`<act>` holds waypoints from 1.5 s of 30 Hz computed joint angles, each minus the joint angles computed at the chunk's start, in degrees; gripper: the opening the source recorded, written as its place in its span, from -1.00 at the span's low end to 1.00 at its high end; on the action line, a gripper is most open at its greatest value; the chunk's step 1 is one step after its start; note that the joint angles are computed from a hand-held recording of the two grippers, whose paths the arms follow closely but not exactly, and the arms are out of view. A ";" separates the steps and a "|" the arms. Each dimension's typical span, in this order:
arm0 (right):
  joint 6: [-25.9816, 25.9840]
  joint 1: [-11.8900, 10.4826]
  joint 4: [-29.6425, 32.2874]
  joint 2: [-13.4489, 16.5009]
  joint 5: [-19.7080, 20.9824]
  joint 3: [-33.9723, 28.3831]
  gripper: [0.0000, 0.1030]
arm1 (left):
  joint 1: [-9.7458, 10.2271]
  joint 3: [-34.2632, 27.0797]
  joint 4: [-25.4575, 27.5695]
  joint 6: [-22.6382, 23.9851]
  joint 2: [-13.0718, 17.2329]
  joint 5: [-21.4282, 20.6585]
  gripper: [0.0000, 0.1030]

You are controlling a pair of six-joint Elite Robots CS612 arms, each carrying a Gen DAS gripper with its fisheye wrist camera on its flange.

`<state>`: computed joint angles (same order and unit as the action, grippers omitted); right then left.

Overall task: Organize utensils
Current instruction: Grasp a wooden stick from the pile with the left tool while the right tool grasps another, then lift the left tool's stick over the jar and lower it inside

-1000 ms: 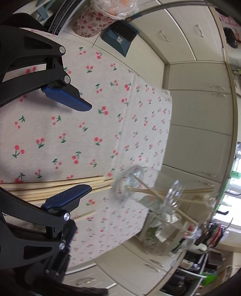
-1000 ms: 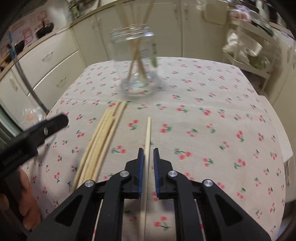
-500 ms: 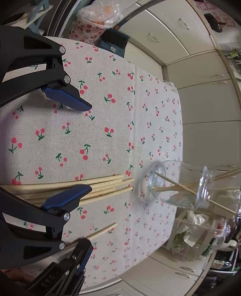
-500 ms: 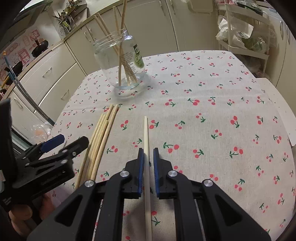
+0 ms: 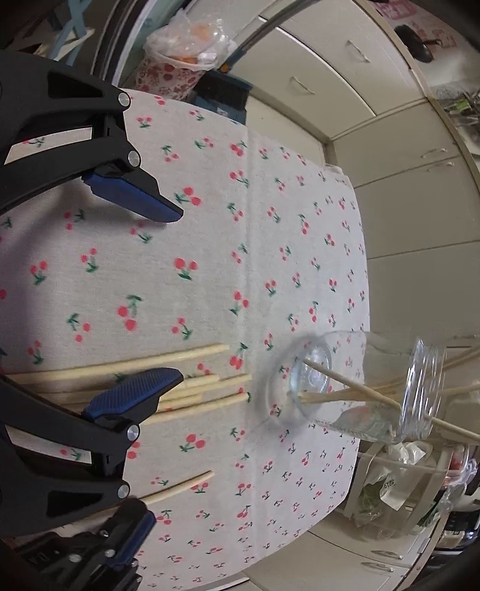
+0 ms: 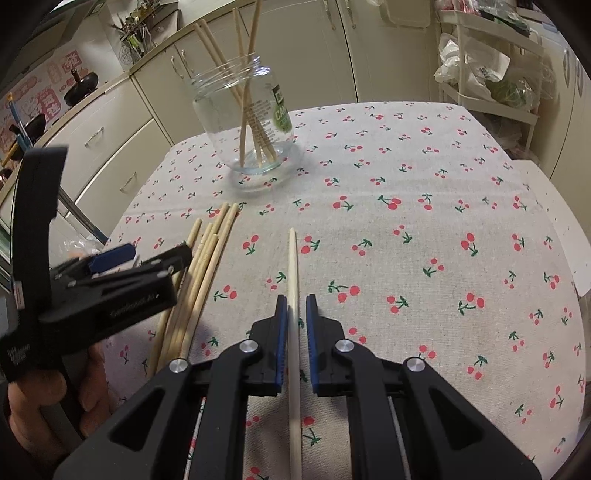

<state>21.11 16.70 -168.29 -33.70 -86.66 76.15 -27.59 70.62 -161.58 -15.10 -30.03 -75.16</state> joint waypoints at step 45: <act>-3.22 0.35 2.04 1.06 -2.73 -2.45 -0.87 | 1.62 -2.59 4.77 10.17 0.12 -12.26 -0.86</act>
